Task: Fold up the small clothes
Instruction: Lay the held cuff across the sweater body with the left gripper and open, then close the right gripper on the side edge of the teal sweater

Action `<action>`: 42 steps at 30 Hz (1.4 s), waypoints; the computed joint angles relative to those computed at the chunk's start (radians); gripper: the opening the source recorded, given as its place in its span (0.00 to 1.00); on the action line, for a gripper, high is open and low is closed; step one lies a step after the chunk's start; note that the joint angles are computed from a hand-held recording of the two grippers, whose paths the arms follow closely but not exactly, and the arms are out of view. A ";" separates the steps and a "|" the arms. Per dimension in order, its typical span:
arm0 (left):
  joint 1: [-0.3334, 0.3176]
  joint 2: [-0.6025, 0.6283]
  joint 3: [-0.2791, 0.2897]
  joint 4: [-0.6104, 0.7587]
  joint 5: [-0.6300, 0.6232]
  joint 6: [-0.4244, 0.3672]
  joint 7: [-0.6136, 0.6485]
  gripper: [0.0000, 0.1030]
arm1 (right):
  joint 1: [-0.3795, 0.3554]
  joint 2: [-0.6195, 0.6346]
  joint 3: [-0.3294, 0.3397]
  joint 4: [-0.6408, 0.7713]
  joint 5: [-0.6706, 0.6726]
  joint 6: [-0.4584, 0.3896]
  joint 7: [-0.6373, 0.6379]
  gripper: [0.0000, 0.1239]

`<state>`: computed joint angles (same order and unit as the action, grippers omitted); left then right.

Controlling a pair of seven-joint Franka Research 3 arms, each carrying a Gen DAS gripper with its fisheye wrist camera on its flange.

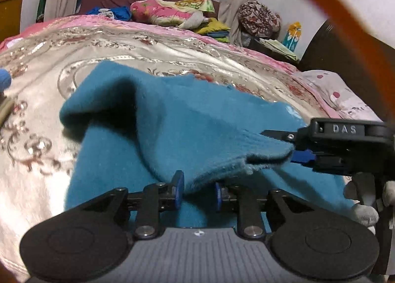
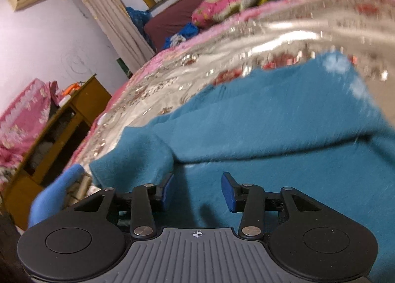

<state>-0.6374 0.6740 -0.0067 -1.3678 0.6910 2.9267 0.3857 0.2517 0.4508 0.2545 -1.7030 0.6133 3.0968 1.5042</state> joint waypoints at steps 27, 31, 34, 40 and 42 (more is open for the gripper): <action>0.028 -0.040 -0.044 -0.108 -0.123 0.103 0.186 0.40 | -0.138 -0.008 0.272 -0.014 0.937 0.081 -0.468 0.43; 0.033 -0.039 -0.050 -0.108 -0.133 0.103 0.196 0.40 | -0.096 0.027 0.236 0.052 1.018 0.077 -0.513 0.43; 0.032 -0.039 -0.051 -0.108 -0.136 0.101 0.204 0.40 | -0.057 0.042 0.197 0.078 1.023 0.081 -0.496 0.43; 0.033 -0.039 -0.053 -0.107 -0.146 0.101 0.212 0.40 | 0.015 0.065 0.115 0.113 0.976 0.067 -0.421 0.22; 0.034 -0.039 -0.053 -0.108 -0.147 0.104 0.213 0.40 | 0.038 0.067 0.081 0.116 0.924 0.041 -0.355 0.08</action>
